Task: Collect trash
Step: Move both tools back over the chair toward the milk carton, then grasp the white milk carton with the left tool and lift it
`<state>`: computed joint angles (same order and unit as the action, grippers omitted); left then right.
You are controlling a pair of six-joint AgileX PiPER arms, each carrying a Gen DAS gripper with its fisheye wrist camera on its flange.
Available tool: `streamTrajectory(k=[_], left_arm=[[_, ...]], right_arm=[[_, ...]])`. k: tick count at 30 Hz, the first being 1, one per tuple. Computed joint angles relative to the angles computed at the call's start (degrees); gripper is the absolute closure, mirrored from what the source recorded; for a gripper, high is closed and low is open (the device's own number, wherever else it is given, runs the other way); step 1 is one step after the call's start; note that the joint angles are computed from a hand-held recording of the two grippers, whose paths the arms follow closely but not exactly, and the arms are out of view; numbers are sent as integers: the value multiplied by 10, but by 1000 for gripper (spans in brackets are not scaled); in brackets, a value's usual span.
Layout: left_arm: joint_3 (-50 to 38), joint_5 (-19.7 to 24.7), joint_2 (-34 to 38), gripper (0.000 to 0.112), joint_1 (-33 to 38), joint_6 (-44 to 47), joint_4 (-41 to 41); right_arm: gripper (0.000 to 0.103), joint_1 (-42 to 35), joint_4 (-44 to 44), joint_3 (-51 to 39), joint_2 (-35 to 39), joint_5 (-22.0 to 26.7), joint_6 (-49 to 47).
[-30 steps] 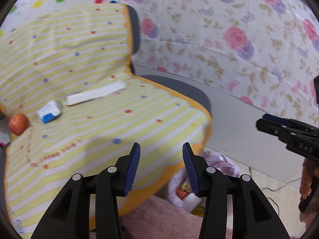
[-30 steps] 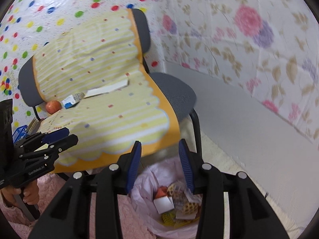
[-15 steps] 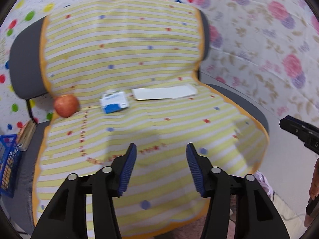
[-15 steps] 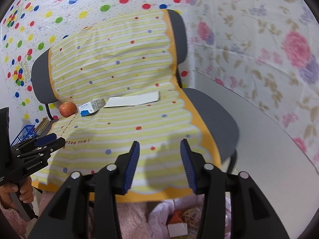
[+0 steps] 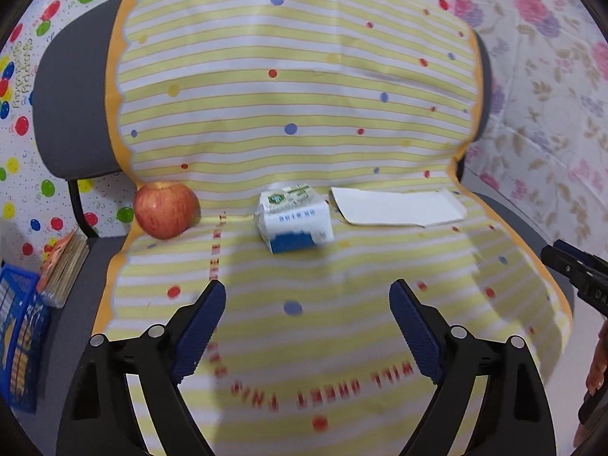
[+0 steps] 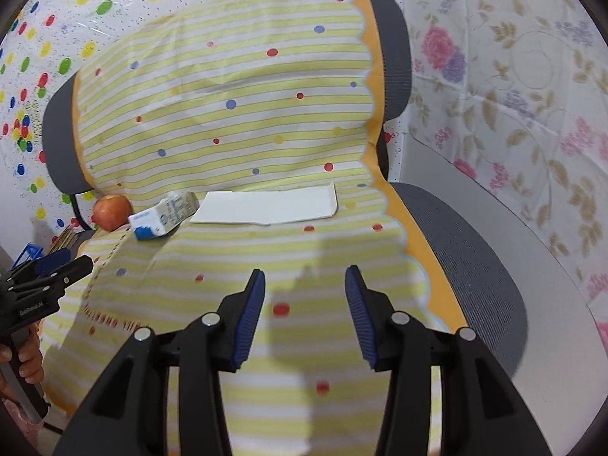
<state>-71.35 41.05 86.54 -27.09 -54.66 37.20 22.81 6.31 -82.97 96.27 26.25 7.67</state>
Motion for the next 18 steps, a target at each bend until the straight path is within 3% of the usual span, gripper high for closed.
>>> streamTrajectory(k=[5,7,14,18], left_arm=[[-99,19,90,25,37,69,-57],[-136,28,121,25,49,86,-76],[-280,87,230,25,83,128,-135],[-352,119,282,26,92,142,-147]], right_arm=[[56,-9,15,-97,72,34,-17],[43,-14,12,-141,105,49,-13],[43,-39,30,-326,233,138,-25],[48,-49,46,-402,282,173,-32]])
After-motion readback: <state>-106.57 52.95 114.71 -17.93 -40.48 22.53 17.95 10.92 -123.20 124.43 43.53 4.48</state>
